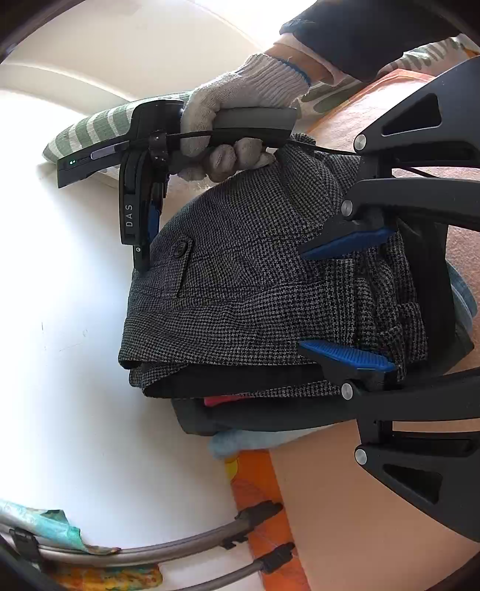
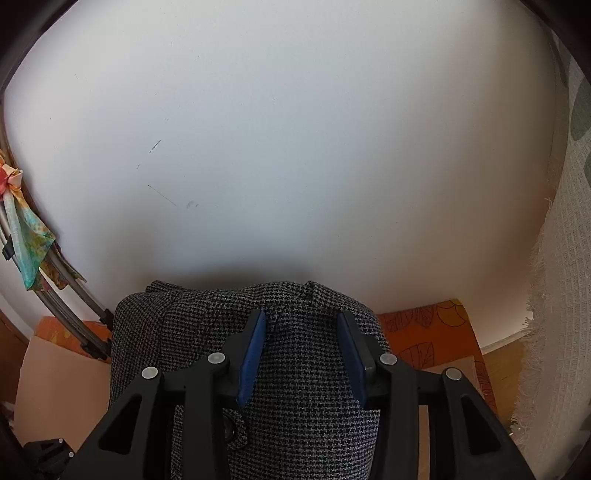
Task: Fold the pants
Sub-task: 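Open the left tool and release the shorts on top of the stack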
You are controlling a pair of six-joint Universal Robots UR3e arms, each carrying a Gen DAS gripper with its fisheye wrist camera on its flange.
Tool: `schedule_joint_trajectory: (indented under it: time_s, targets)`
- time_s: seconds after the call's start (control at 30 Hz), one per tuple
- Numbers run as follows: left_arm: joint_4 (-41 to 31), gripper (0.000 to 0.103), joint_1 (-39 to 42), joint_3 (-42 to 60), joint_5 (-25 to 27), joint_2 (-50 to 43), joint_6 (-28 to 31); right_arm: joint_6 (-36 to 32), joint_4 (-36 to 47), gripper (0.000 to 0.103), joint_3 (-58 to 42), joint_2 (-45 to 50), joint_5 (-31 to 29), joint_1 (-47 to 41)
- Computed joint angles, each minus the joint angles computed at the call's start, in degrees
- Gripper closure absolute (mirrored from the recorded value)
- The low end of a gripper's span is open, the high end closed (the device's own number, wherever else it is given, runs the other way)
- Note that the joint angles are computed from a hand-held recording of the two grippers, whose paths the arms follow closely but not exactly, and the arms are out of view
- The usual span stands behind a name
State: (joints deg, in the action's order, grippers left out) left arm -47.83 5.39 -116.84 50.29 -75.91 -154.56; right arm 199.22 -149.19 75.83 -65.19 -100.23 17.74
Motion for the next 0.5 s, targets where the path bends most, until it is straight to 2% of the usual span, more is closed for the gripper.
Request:
schedule_joint_trajectory:
  time_s: [0.1, 0.27, 0.37, 0.4, 0.43, 0.5]
  targets:
    - [-0.61, 0.059, -0.31, 0.22, 0.52, 0.84, 0.58, -0.22, -0.46, 0.060, 0.14, 0.80, -0.62, 0.01]
    - [-8.12, 0.059, 3.57, 0.87, -2.57, 4.85, 1.53, 1.53, 0.09, 0.060, 1.81, -3.37, -5.27, 3.20]
    - [-17.13, 0.059, 7.37, 1.44, -3.67, 10.41, 6.23, 3.54, -1.24, 0.058, 8.53, -11.01, -7.19, 5.65]
    - [-21.01, 0.059, 9.04, 1.69, -4.18, 12.81, 8.60, 4.58, -1.31, 0.052, 10.15, -13.03, -8.77, 7.23]
    - [-25.80, 0.059, 11.10, 2.28, -4.82, 15.42, 11.55, 5.68, -1.05, 0.047, 11.66, -14.97, -10.44, 9.10]
    - [-36.39, 0.059, 16.44, 3.59, -6.59, 21.77, 18.14, 7.75, -0.96, 0.046, 14.77, -18.74, -13.09, 12.89]
